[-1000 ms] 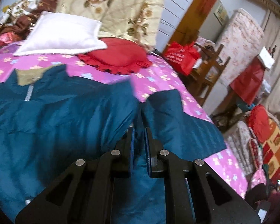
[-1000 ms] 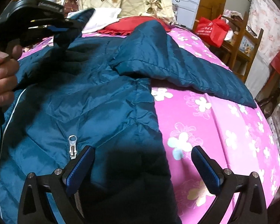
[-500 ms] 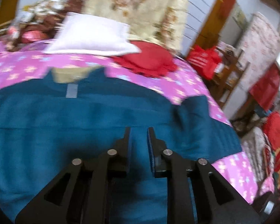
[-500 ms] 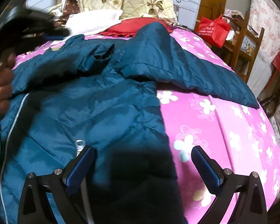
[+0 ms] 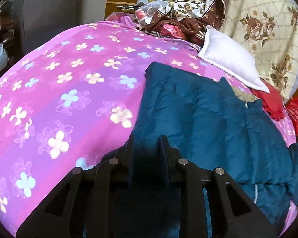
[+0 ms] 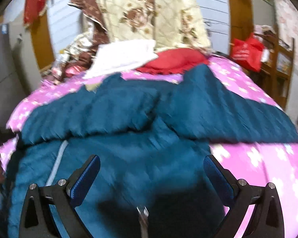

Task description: Fold large clothes

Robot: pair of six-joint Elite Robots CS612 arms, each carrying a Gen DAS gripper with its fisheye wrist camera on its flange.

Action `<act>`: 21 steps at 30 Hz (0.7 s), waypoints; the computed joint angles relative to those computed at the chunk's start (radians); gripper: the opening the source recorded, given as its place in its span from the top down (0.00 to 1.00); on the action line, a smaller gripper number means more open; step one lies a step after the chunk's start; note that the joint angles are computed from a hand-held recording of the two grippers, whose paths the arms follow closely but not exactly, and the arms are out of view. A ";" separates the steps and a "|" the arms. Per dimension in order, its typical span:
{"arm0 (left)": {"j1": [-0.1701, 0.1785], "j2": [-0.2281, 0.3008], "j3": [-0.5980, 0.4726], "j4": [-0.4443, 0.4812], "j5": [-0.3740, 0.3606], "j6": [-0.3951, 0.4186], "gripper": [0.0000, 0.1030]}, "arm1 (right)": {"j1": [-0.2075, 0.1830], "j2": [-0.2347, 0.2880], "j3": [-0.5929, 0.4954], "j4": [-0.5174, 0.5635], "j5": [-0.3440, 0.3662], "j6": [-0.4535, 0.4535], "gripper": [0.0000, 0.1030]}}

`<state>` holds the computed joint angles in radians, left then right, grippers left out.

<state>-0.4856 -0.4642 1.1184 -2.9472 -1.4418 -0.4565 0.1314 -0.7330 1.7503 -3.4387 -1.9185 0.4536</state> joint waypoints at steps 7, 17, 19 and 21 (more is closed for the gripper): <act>-0.015 0.006 -0.004 0.017 0.035 0.040 0.56 | -0.052 0.083 -0.167 0.067 0.099 -0.097 0.15; -0.014 0.023 -0.032 0.029 0.037 0.008 0.50 | -0.125 0.116 -0.151 0.014 0.353 0.038 0.89; -0.014 0.022 -0.031 0.023 0.024 0.018 0.50 | -0.128 0.115 -0.140 -0.015 0.332 0.057 0.92; -0.014 0.021 -0.032 0.013 0.000 0.040 0.49 | -0.130 0.110 -0.132 -0.003 0.300 0.078 0.93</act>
<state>-0.4993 -0.4427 1.0864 -2.9339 -1.4413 -0.4166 0.0011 -0.6226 1.6182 -3.4415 -1.6189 0.5314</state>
